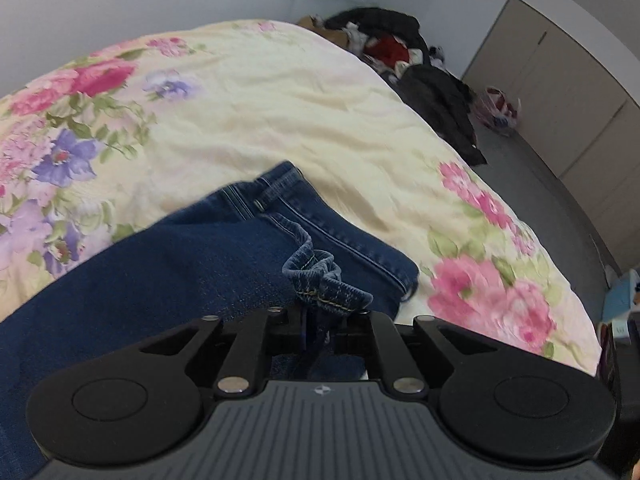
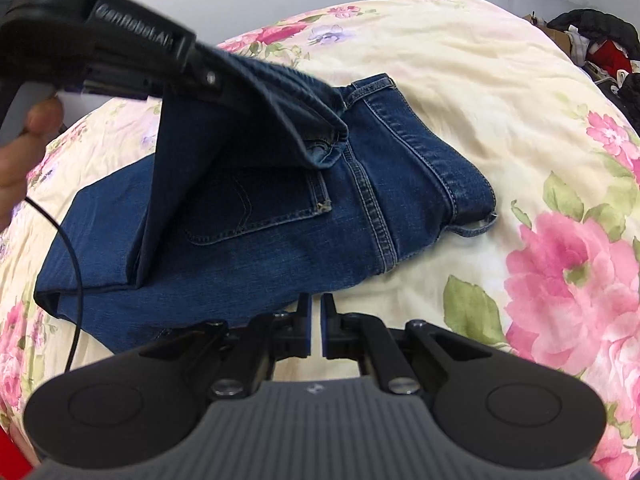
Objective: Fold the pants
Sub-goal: 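Lower the hems onto the waistband and open the left gripper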
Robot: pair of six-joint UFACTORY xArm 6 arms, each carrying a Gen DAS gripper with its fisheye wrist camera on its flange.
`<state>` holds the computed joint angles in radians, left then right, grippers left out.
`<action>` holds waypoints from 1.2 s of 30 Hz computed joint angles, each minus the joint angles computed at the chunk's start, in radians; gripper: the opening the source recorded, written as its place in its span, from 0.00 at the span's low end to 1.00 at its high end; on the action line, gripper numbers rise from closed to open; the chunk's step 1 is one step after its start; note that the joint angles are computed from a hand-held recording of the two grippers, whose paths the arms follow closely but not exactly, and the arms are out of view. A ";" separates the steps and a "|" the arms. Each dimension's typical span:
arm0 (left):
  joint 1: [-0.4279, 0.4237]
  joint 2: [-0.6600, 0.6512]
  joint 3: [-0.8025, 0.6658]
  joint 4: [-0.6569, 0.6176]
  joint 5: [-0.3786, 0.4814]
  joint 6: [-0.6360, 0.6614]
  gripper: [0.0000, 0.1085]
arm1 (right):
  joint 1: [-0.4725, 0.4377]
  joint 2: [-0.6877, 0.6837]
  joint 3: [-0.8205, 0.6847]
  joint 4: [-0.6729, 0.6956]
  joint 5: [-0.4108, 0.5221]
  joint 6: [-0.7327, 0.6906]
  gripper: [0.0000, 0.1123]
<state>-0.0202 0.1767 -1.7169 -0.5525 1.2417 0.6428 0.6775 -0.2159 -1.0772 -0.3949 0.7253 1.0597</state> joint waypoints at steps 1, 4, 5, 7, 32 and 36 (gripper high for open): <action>0.005 0.013 -0.016 -0.007 0.039 0.004 0.16 | 0.000 0.000 -0.003 -0.005 0.005 0.006 0.00; 0.026 0.057 -0.060 -0.045 0.130 -0.009 0.32 | 0.004 -0.007 -0.001 -0.019 0.019 0.036 0.03; 0.041 0.070 -0.074 -0.077 0.169 -0.011 0.39 | 0.007 -0.013 0.001 -0.022 0.023 0.047 0.03; 0.068 0.089 -0.098 -0.130 0.233 -0.033 0.53 | 0.016 -0.028 0.008 -0.021 0.033 0.060 0.03; 0.377 0.097 -0.133 0.010 0.052 0.136 0.62 | -0.118 0.076 -0.116 0.254 -0.166 0.444 0.38; 0.425 0.173 -0.206 0.026 0.061 0.115 0.62 | -0.149 0.140 -0.187 0.297 -0.110 0.420 0.38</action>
